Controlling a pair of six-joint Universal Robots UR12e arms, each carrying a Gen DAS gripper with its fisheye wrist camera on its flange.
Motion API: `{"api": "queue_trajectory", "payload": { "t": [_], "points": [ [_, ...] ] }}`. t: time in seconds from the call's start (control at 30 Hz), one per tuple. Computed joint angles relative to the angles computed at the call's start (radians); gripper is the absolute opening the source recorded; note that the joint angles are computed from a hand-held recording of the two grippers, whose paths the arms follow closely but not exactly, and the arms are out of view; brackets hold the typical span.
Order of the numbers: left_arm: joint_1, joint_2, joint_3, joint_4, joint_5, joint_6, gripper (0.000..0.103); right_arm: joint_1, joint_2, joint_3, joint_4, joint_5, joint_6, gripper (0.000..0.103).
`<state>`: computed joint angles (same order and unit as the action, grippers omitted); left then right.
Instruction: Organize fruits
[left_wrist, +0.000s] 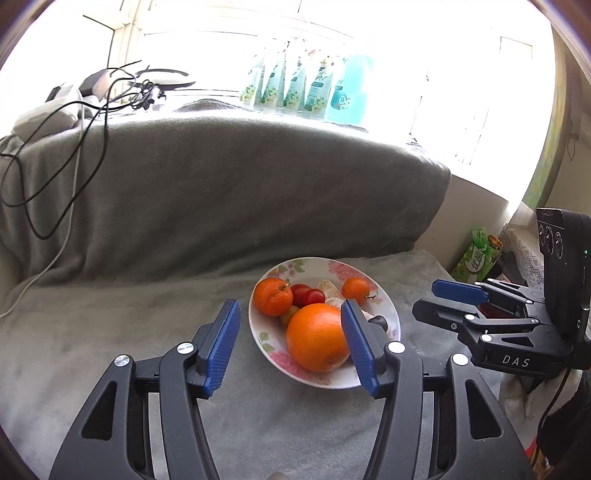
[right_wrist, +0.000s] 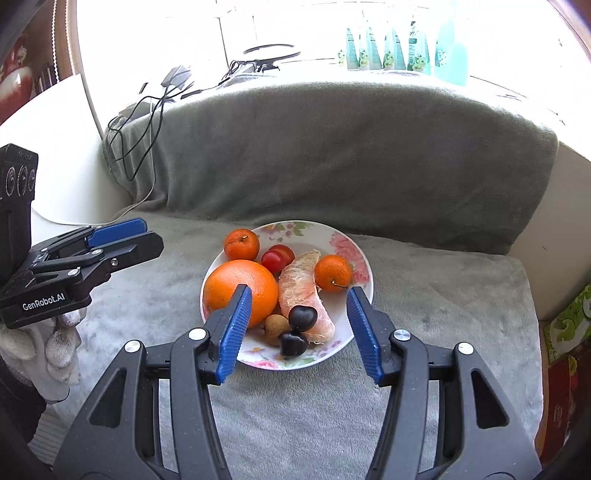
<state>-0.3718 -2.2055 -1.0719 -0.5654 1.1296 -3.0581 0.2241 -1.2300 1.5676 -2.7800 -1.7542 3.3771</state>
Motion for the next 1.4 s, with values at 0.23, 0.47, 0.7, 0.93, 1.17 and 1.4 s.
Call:
{"api": "queue_trajectory", "payload": {
  "t": [0.23,0.47,0.7,0.93,1.17,1.4],
  "points": [
    [0.002,0.067,-0.111,0.101,0.044,-0.009,0.072,0.047,-0.014,0.028,-0.072,-0.191,0.011,0.083],
    [-0.002,0.116,-0.19,0.185,0.122,-0.026,0.083,0.081,-0.031,0.048,-0.106,-0.288,0.015,0.083],
    [-0.01,0.148,-0.229,0.188,0.188,-0.023,0.083,0.099,-0.042,0.063,-0.121,-0.324,0.014,0.084],
    [-0.014,0.167,-0.253,0.182,0.208,-0.025,0.084,0.099,-0.055,0.083,-0.136,-0.314,0.031,0.084],
    [-0.016,0.179,-0.264,0.187,0.229,-0.04,0.084,0.103,-0.061,0.093,-0.143,-0.322,0.026,0.084],
    [-0.019,0.185,-0.27,0.181,0.238,-0.044,0.084,0.107,-0.063,0.096,-0.143,-0.318,0.028,0.084]
  ]
}}
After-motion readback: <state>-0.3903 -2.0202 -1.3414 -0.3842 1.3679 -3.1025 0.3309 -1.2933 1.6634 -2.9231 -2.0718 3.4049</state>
